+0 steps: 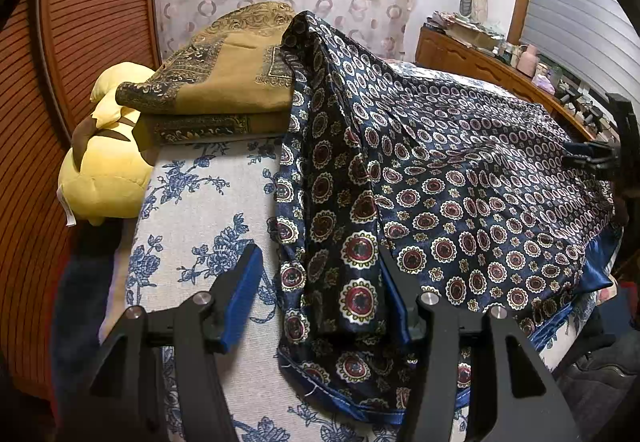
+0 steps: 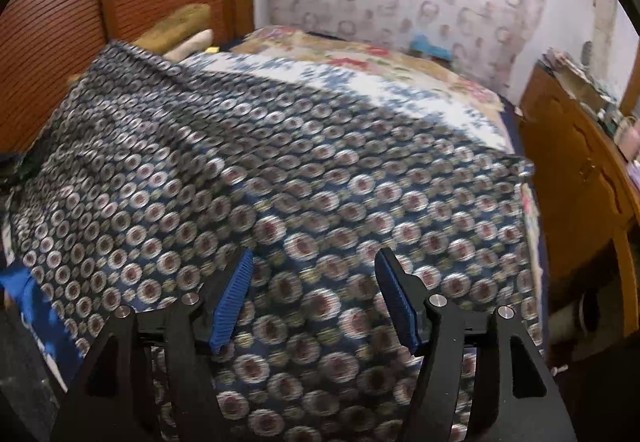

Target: Fold small clothes

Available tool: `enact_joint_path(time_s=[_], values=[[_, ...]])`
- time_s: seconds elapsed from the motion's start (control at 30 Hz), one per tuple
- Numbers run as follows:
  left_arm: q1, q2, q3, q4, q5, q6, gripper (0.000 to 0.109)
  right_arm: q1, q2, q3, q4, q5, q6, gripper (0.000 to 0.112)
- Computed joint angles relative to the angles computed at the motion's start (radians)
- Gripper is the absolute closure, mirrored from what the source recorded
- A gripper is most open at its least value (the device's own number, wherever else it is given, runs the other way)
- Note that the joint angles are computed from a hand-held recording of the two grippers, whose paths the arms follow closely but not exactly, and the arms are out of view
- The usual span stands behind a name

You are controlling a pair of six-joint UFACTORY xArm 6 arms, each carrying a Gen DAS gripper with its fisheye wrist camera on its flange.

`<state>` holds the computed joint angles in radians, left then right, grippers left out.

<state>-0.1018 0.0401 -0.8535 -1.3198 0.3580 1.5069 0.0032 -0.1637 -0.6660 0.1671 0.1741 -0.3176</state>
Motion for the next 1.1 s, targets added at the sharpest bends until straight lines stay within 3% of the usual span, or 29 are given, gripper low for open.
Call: enact_joint_path(time_s=[0.17, 0.23, 0.33, 0.43, 0.53, 0.97, 1.1], values=[[0.005, -0.003, 0.0, 0.0, 0.009, -0.004, 0.054, 0.006, 0.027, 0.012, -0.057, -0.023, 0.059, 0.043], [0.013, -0.004, -0.001, 0.006, 0.022, -0.016, 0.054, 0.003, 0.038, 0.017, -0.064, -0.05, 0.082, 0.036], [0.024, -0.006, -0.002, -0.013, 0.042, -0.006, 0.054, -0.019, 0.048, 0.014, -0.187, -0.055, 0.216, 0.026], [0.025, -0.004, -0.005, -0.02, 0.041, -0.002, 0.062, -0.016, 0.057, 0.004, -0.085, -0.045, 0.134, 0.022], [0.037, 0.004, -0.017, -0.017, 0.073, -0.018, 0.07, -0.016, 0.061, -0.001, -0.072, -0.041, 0.121, 0.021], [0.004, 0.036, -0.051, 0.041, 0.042, -0.108, 0.071, -0.016, 0.059, 0.004, -0.084, -0.046, 0.132, 0.02], [0.009, 0.041, -0.061, 0.078, 0.067, -0.142, 0.095, -0.016, 0.059, 0.005, -0.091, -0.048, 0.138, 0.02]])
